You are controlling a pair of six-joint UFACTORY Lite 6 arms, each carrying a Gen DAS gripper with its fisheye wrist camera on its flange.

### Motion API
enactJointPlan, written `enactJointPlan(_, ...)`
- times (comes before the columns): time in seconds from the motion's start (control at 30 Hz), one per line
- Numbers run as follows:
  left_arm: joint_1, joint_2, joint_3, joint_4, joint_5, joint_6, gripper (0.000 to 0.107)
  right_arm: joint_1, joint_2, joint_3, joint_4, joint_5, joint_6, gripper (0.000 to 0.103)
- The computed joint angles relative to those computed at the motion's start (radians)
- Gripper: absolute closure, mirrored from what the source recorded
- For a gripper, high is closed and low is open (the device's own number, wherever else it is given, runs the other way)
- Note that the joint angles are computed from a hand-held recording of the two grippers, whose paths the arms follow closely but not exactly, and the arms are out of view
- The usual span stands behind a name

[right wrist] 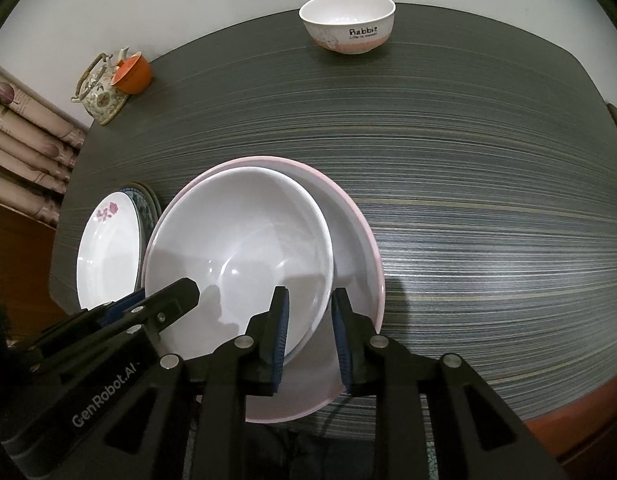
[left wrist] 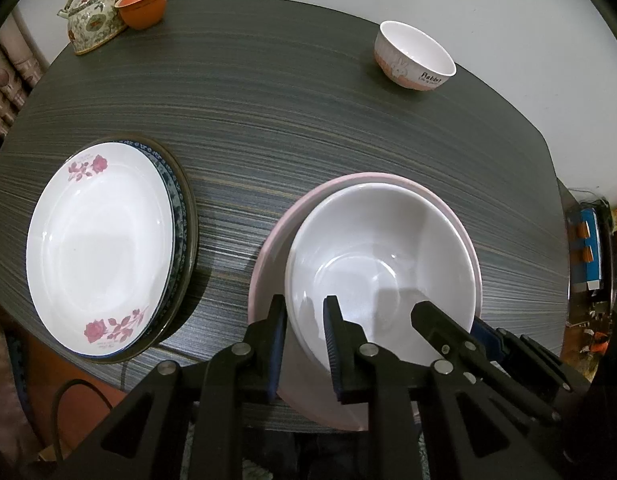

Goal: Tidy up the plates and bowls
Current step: 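Lower the held white bowl into the pink-rimmed bowl with both tools, then open both tools and move them toward the 'Rabbit' white bowl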

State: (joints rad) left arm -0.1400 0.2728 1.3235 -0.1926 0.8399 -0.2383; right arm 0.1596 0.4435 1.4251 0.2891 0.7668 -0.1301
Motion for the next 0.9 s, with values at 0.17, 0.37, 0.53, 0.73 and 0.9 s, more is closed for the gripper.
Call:
enactJointPlan(0.17,0.003,0.008,0.011,0.001,0.011,0.005,0.088,-0.003,-0.011,-0.008,-0.001,0.000,-0.002,0.079)
enactJointPlan(0.37,0.002,0.019,0.026,0.000,0.020,0.001,0.086,-0.003,-0.008,-0.006,0.006,0.001,-0.007,0.077)
enactJointPlan(0.53,0.000,0.021,0.027,-0.002,0.023,-0.001,0.085,-0.002,-0.016,-0.010,0.007,-0.001,-0.003,0.077)
enactJointPlan(0.73,0.004,0.003,0.019,-0.012,0.016,0.014,0.084,-0.003,-0.025,-0.018,0.014,-0.001,-0.007,0.077)
enactJointPlan(0.9,0.013,-0.015,0.024,-0.014,0.011,0.024,0.082,-0.008,-0.034,-0.020,0.010,-0.009,-0.008,0.071)
